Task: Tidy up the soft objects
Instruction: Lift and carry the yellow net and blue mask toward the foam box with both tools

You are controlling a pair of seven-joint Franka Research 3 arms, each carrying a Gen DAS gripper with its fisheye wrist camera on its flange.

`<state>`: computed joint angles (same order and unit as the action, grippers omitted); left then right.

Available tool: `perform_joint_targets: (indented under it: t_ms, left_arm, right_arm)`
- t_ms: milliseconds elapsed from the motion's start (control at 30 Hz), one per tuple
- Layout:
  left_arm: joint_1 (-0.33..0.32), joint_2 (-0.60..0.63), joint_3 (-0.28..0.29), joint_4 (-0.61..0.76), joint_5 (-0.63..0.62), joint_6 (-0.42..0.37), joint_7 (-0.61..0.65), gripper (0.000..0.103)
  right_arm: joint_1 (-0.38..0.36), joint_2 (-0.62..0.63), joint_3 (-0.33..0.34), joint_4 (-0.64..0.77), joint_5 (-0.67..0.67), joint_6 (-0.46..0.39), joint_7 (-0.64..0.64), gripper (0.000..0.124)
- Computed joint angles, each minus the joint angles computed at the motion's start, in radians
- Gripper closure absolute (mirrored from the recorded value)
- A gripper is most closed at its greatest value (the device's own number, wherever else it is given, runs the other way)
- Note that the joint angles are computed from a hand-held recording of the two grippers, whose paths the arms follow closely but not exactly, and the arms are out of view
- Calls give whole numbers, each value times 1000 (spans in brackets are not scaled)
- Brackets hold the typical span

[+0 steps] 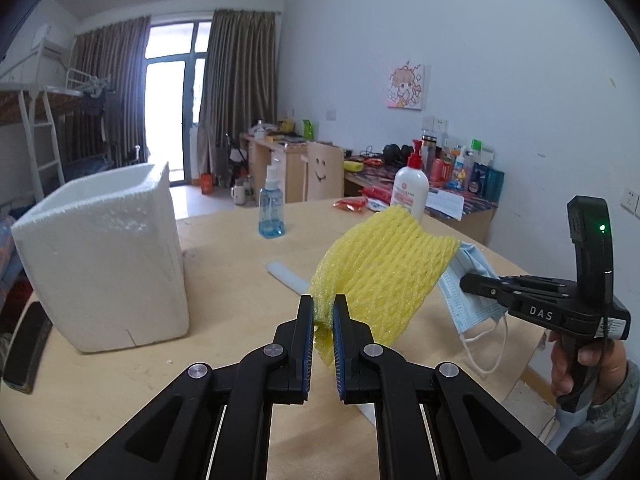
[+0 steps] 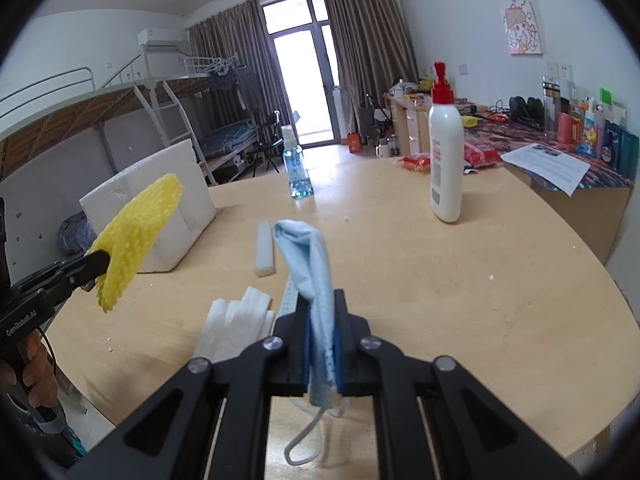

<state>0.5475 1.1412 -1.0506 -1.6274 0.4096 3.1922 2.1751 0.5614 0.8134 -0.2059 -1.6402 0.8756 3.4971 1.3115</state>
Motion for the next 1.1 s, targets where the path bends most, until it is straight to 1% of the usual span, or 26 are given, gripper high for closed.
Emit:
perform_joint_targets:
  t_ms: [33, 167, 333, 400, 533, 700, 800, 1000, 1100]
  left_arm:
    - [-1, -5, 4, -7, 2, 20, -2, 93]
    - [16, -5, -5, -20, 39, 52, -27, 93]
    - [29, -18, 3, -36, 94, 106, -86, 93]
    - [40, -17, -2, -41, 120, 126, -110, 93]
    - [59, -24, -3, -56, 170, 169, -162, 93]
    - [83, -37, 1, -79, 237, 214, -222, 93]
    - [81, -67, 27, -91, 255, 254, -267, 93]
    - [42, -151, 130, -109, 240, 331, -353, 93]
    - [43, -175, 158, -121, 252, 357, -393, 93]
  right_arm:
    - [-1, -3, 6, -6, -2, 13, 2, 113]
    - [-10, -18, 28, -18, 1, 44, -17, 113]
    - [-51, -43, 91, -33, -14, 110, -50, 113]
    - [-55, -50, 105, -32, 0, 135, -76, 113]
    - [-99, -69, 169, -40, -37, 199, -95, 113]
    - [-118, -72, 205, -27, -48, 224, -135, 113]
    - [-128, -73, 224, -23, -66, 236, -143, 112]
    - [-130, -62, 242, 4, -88, 234, -157, 112]
    - [-132, -50, 252, 24, -116, 227, -152, 112]
